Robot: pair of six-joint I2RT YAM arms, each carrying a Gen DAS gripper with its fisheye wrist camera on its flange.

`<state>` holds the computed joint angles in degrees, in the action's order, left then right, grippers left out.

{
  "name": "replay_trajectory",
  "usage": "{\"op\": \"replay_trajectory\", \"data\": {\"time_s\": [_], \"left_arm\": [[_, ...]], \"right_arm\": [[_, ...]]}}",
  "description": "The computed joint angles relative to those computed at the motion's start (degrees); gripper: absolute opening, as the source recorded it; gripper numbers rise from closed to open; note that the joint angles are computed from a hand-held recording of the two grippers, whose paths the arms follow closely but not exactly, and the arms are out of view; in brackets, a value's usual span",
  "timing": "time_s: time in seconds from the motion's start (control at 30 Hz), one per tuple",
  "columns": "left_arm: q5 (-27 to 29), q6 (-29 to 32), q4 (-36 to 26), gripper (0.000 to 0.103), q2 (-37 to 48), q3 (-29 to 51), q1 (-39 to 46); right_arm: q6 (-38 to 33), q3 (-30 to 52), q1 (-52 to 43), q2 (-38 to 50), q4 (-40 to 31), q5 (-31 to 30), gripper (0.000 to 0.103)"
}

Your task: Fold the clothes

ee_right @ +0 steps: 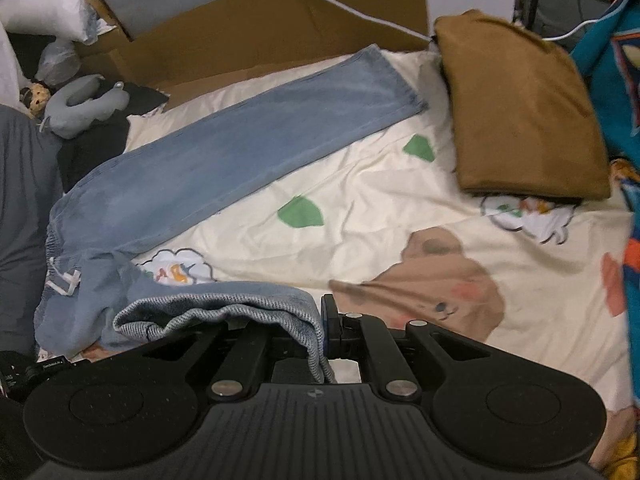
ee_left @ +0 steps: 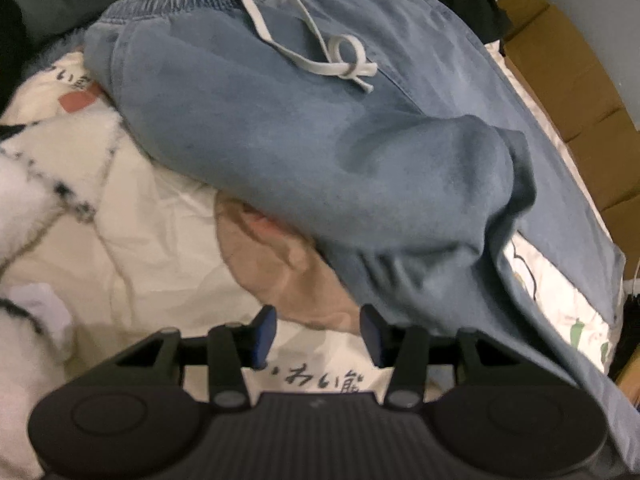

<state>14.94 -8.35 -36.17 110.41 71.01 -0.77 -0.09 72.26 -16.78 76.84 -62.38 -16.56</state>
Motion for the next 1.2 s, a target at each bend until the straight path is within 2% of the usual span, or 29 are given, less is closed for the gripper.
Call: {"op": "replay_trajectory", "data": {"time_s": [0.17, 0.43, 0.6, 0.7, 0.8, 0.9, 1.07, 1.17, 1.2], "left_arm": [[0.84, -4.33, 2.56, 0.049, 2.08, -1.31, -1.70], [6.15, -10.76, 7.94, 0.049, 2.69, -6.32, -3.06], [9.92, -19.40, 14.96, 0.049, 2.87, -10.47, -2.39], [13.80, -26.76, 21.69, 0.049, 1.76, -14.50, -0.90], [14.65, -29.93, 24.76, 0.049, -0.64, -17.22, 0.32], [16.18, -30.65, 25.47, 0.049, -2.46, -18.34, 2.04], [16.26, -28.40, 22.48, 0.049, 0.38, -14.37, 2.42], [16.90, -30.89, 22.78, 0.048, 0.86, -13.73, 2.60], [16.83, -29.95, 22.45, 0.047, 0.21, -14.04, 2.81]], "right_arm": [[-2.19, 4.59, -2.01, 0.75, -3.84, 0.57, 0.003], [-2.27, 13.07, -2.65, 2.70, -10.27, 0.31, 0.003], [-2.57, 17.49, -2.67, 4.04, -13.53, -0.01, 0.003], [-2.86, 18.59, -2.22, 4.15, -14.41, 0.48, 0.003], [-3.06, 18.96, -2.05, 4.16, -14.75, 0.78, 0.003], [-2.60, 18.37, -1.92, 3.97, -14.28, 1.10, 0.003], [-2.48, 17.65, -1.98, 4.43, -13.49, 0.92, 0.003], [-2.54, 17.13, -2.08, 4.51, -13.17, 1.06, 0.003], [-2.48, 16.97, -2.10, 4.45, -13.06, 1.22, 0.003]]}}
